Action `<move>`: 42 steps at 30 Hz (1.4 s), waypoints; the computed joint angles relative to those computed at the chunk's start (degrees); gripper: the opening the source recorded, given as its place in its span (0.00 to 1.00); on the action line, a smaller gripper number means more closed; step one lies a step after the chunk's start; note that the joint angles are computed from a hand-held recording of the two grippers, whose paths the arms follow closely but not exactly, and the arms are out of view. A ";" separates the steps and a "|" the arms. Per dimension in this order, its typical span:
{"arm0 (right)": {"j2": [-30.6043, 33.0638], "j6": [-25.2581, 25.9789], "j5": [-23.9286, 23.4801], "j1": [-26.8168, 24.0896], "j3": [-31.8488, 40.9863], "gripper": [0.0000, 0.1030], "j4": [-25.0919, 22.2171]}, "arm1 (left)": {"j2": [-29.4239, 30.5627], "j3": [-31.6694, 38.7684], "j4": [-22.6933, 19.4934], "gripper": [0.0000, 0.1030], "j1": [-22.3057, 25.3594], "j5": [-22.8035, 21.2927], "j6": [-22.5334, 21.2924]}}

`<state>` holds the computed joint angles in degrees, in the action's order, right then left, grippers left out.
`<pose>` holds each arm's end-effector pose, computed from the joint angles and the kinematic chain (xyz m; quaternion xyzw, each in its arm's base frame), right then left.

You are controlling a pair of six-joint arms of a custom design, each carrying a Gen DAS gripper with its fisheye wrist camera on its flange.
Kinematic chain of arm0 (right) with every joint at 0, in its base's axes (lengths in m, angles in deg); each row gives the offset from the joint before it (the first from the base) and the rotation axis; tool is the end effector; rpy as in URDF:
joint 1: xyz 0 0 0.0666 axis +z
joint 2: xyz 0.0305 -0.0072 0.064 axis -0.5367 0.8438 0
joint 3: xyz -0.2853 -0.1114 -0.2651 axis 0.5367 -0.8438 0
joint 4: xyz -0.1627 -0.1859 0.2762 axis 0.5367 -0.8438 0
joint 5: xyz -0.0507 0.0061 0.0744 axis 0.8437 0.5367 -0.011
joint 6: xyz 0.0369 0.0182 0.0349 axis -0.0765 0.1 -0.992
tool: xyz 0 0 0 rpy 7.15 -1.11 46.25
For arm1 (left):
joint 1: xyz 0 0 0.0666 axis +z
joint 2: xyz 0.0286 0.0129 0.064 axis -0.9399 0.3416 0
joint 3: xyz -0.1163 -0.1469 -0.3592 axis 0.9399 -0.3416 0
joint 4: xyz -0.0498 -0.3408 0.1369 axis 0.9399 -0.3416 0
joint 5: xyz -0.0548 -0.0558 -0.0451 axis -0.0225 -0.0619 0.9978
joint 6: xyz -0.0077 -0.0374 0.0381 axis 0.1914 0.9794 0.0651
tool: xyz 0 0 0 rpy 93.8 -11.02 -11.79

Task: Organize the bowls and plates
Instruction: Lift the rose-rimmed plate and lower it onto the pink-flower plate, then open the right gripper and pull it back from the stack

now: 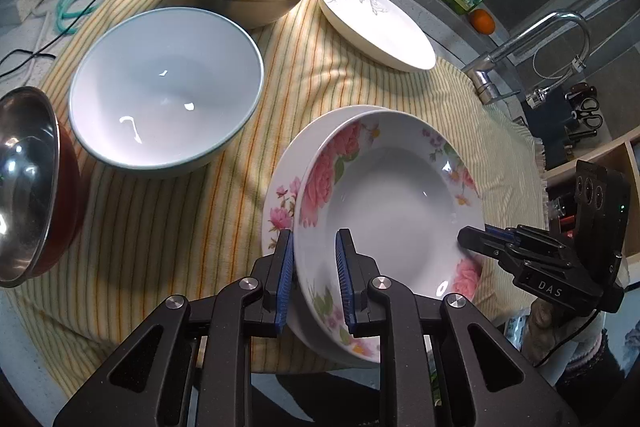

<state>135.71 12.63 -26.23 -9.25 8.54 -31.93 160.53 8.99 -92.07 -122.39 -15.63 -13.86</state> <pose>0.4113 0.1885 0.4512 -0.2133 0.9476 0.1957 0.1351 0.2999 -0.3829 0.4743 -0.1270 0.9556 -0.1935 0.1824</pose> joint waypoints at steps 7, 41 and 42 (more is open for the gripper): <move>0.35 1.07 3.00 1.51 0.56 0.21 0.17 | -0.35 -0.69 -0.04 0.18 0.05 -0.07 0.23; -1.51 1.16 4.85 -1.08 2.89 0.56 3.80 | 1.90 5.74 -4.82 0.21 0.29 -2.39 -3.52; -1.28 0.56 3.97 -2.00 3.54 0.59 4.23 | 1.91 6.03 -4.75 0.21 0.46 -2.48 -3.84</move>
